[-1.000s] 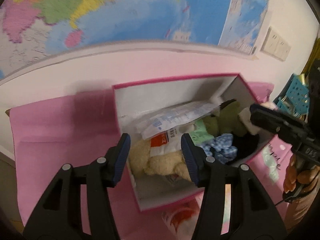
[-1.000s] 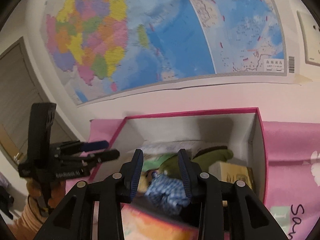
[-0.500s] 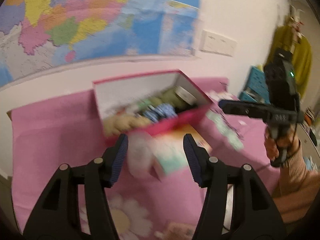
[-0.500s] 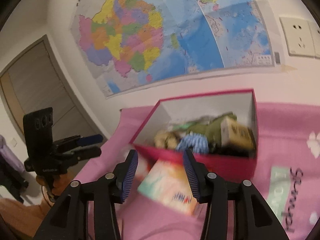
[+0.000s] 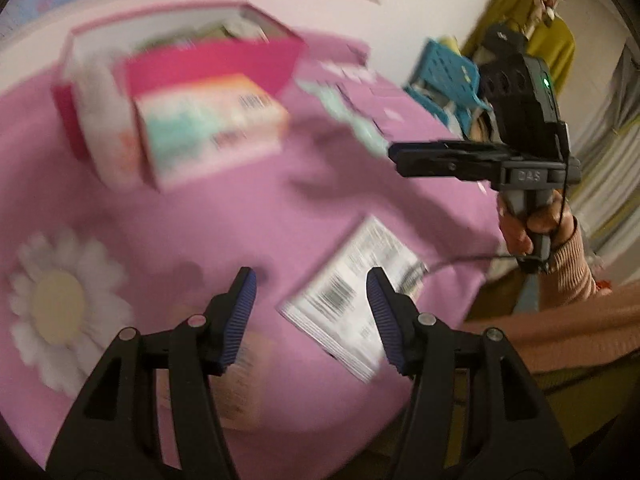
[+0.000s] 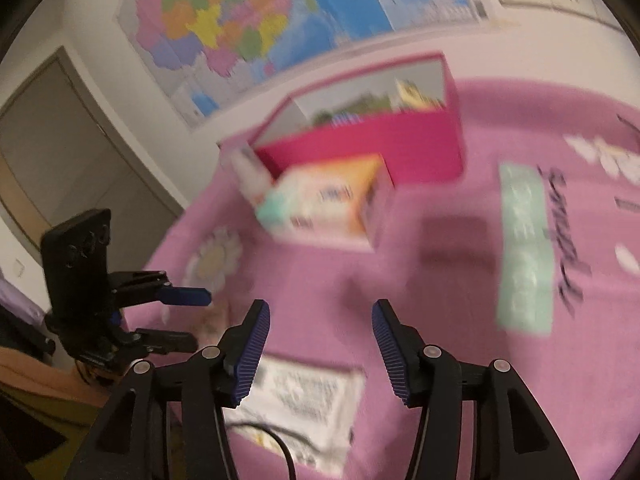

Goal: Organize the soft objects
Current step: 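Move the right gripper to the white printed wipes packet and grasp it, then carry the wipes packet into the pink box and open the right gripper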

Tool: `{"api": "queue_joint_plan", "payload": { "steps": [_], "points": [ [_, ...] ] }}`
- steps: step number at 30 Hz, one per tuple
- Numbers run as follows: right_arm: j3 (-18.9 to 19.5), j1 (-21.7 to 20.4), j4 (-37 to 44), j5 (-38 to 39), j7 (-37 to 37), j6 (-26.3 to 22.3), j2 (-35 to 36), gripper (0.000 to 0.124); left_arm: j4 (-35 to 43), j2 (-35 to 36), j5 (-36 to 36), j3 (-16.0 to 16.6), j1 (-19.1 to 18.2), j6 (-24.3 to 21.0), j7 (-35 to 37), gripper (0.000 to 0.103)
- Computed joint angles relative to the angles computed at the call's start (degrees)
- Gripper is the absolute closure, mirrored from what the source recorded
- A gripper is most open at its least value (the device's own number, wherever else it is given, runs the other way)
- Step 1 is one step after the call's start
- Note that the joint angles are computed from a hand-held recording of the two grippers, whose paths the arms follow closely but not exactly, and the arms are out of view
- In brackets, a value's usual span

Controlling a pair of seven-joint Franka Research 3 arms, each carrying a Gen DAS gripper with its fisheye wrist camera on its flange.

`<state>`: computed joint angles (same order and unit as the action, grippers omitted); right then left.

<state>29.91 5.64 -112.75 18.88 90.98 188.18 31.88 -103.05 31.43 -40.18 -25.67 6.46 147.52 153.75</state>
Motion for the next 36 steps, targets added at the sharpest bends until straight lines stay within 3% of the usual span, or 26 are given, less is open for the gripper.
{"api": "queue_joint_plan", "payload": {
  "steps": [3,5,7,11,17,19,22,24,29,32,36],
  "points": [
    [0.95,-0.58,-1.18,0.61,0.67,-0.62,0.89,0.068,-1.76,-0.36,1.79,0.64,-1.00,0.32,-0.81,0.044],
    [-0.81,1.48,-1.10,1.22,1.22,-1.46,1.20,0.068,-1.92,-0.16,3.22,1.24,-1.57,-0.93,-2.59,0.044],
    [0.47,0.60,-0.97,1.38,0.84,-1.17,2.21,0.068,-2.43,-0.17,4.88,1.81,-2.24,-1.22,-4.18,0.044],
    [-1.17,3.14,-0.08,0.33,-0.24,-0.64,3.00,0.068,-2.53,0.32,6.72,1.87,-2.40,-3.45,-6.30,0.043],
    [0.55,2.36,1.00,-0.96,-1.30,0.61,4.73,0.066,-0.55,1.84,6.34,1.17,-2.03,-5.76,-6.23,0.043],
    [4.03,-0.85,0.59,-2.07,-1.40,2.17,6.06,0.067,0.18,2.43,5.83,0.98,-1.91,-6.00,-6.66,0.043],
    [6.64,-3.44,0.32,-4.13,-0.04,4.10,7.70,0.077,1.13,3.21,5.49,0.80,-1.91,-6.11,-6.99,0.043],
    [9.08,-6.08,-0.10,-6.27,1.37,5.13,9.17,0.097,0.81,3.14,5.11,0.60,-1.49,-5.91,-6.77,0.043],
    [12.74,-10.58,-1.56,-11.70,4.62,7.99,11.26,0.102,0.58,3.04,4.08,0.39,-1.00,-5.89,-6.69,0.043],
    [12.82,-11.05,-1.75,-14.13,6.64,9.25,11.48,0.102,0.83,3.16,3.46,0.56,-0.92,-5.51,-7.38,0.043],
    [8.43,-7.20,-1.59,-14.17,9.68,9.12,8.79,0.102,1.41,3.31,3.35,0.69,-0.88,-4.61,-8.29,0.046]
  ]
}}
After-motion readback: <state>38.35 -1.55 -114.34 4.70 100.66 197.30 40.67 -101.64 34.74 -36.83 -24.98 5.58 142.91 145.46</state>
